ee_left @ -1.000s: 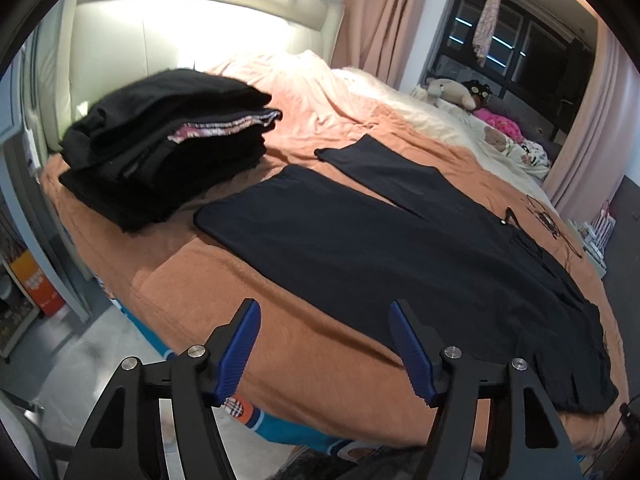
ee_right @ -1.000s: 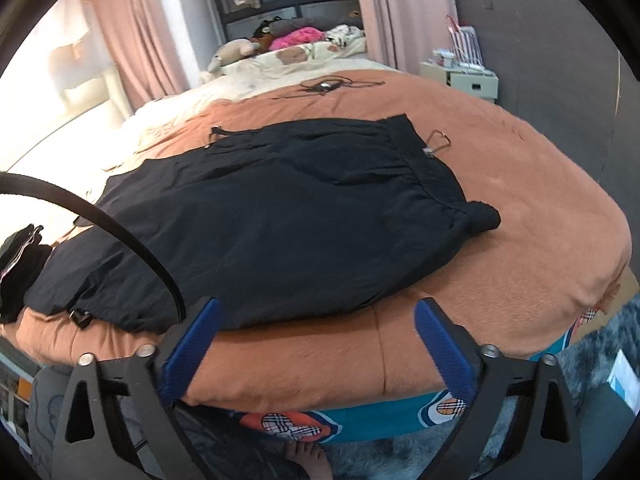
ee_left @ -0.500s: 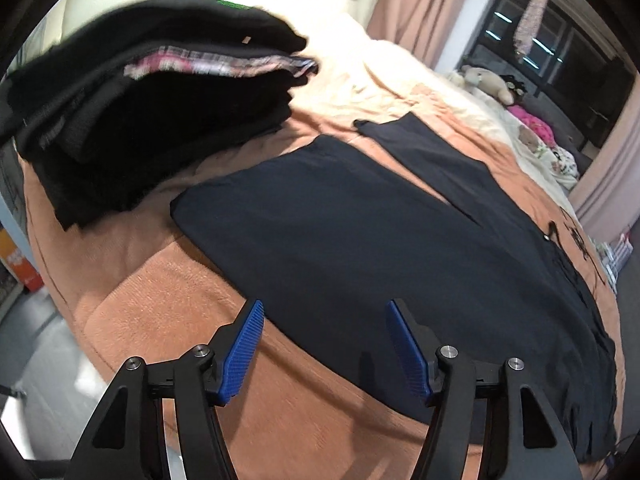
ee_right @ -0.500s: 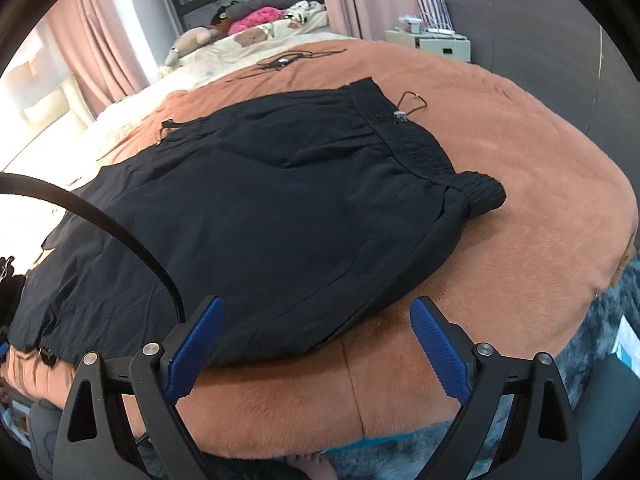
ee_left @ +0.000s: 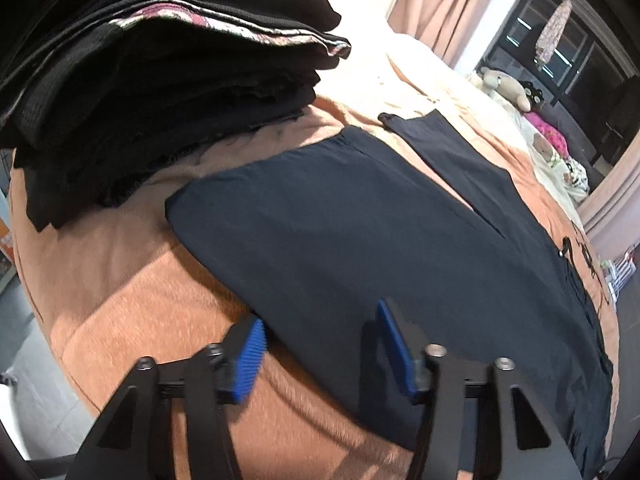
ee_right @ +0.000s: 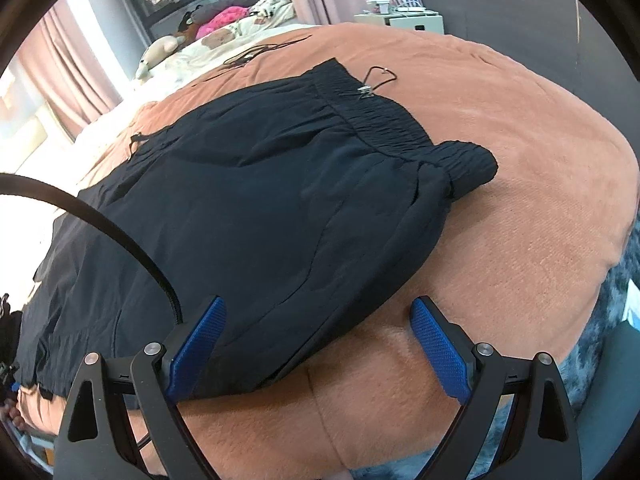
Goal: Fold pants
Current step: 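Close the left gripper on the pant leg hem while the right gripper grips the waistband corner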
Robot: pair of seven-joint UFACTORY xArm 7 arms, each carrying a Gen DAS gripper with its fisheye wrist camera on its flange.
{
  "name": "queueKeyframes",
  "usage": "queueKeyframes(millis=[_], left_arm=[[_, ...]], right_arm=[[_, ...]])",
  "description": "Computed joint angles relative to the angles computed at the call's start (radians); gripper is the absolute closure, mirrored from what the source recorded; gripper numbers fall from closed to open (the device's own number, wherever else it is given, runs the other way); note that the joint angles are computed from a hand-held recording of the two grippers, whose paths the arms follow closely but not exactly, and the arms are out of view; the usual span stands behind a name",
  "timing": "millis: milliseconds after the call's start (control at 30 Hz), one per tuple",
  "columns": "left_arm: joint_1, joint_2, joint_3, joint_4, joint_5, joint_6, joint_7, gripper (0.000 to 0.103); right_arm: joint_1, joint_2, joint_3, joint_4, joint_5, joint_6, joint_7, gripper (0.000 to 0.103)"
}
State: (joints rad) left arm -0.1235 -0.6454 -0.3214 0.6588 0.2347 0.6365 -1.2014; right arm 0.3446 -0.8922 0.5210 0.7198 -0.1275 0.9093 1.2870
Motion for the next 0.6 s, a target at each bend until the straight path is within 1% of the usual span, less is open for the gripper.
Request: queueKeyframes(millis=[67,100,133,167,233,267,367,433,467,500,533,567,600], left_arm=[[-0.002,0.001,0.014,-0.003,-0.012,-0.019,-0.003,0.067],[-0.005,0.002,0.022,-0.004,-0.022,-0.029,-0.001,0.070],[-0.005,0.003,0.024,-0.002,-0.025,-0.029,0.001,0.076],[0.004,0.005,0.017,0.005,-0.018,-0.021,-0.001,0.083],[0.017,0.008,0.006,0.022,-0.004,0.005,-0.004,0.092],[0.017,0.007,0.008,0.025,-0.004,0.007,-0.005,0.093],[0.028,0.000,0.005,0.044,0.010,0.017,-0.007,0.098],[0.036,0.005,0.004,0.068,0.022,0.023,0.000,0.098],[0.039,0.009,0.002,0.081,0.028,0.029,0.003,0.098],[0.043,0.013,0.000,0.094,0.034,0.033,0.005,0.098],[0.049,0.020,-0.004,0.113,0.045,0.038,0.009,0.099],[0.053,0.026,-0.007,0.128,0.054,0.040,0.013,0.099],[0.058,0.034,-0.011,0.146,0.065,0.043,0.016,0.099]], right_arm=[[-0.002,-0.009,-0.004,-0.006,-0.001,-0.001,0.004,0.019],[-0.002,-0.020,-0.013,-0.012,0.000,0.002,0.003,0.021],[0.001,-0.031,-0.020,-0.022,0.004,0.000,0.005,0.026],[-0.004,-0.031,-0.021,-0.025,0.007,-0.010,0.010,0.029],[-0.003,-0.067,-0.043,-0.064,0.020,-0.045,0.025,0.034],[-0.006,-0.075,-0.047,-0.073,0.025,-0.054,0.030,0.035],[-0.010,-0.133,-0.066,-0.120,0.047,-0.081,0.056,0.036],[-0.013,-0.172,-0.081,-0.152,0.054,-0.098,0.060,0.037],[-0.015,-0.186,-0.089,-0.165,0.058,-0.104,0.058,0.050],[-0.011,-0.202,-0.109,-0.184,0.067,-0.119,0.050,0.059],[-0.012,-0.200,-0.116,-0.186,0.076,-0.130,0.045,0.079],[-0.011,-0.212,-0.133,-0.197,0.085,-0.132,0.037,0.092],[-0.014,-0.224,-0.141,-0.200,0.090,-0.128,0.031,0.096]])
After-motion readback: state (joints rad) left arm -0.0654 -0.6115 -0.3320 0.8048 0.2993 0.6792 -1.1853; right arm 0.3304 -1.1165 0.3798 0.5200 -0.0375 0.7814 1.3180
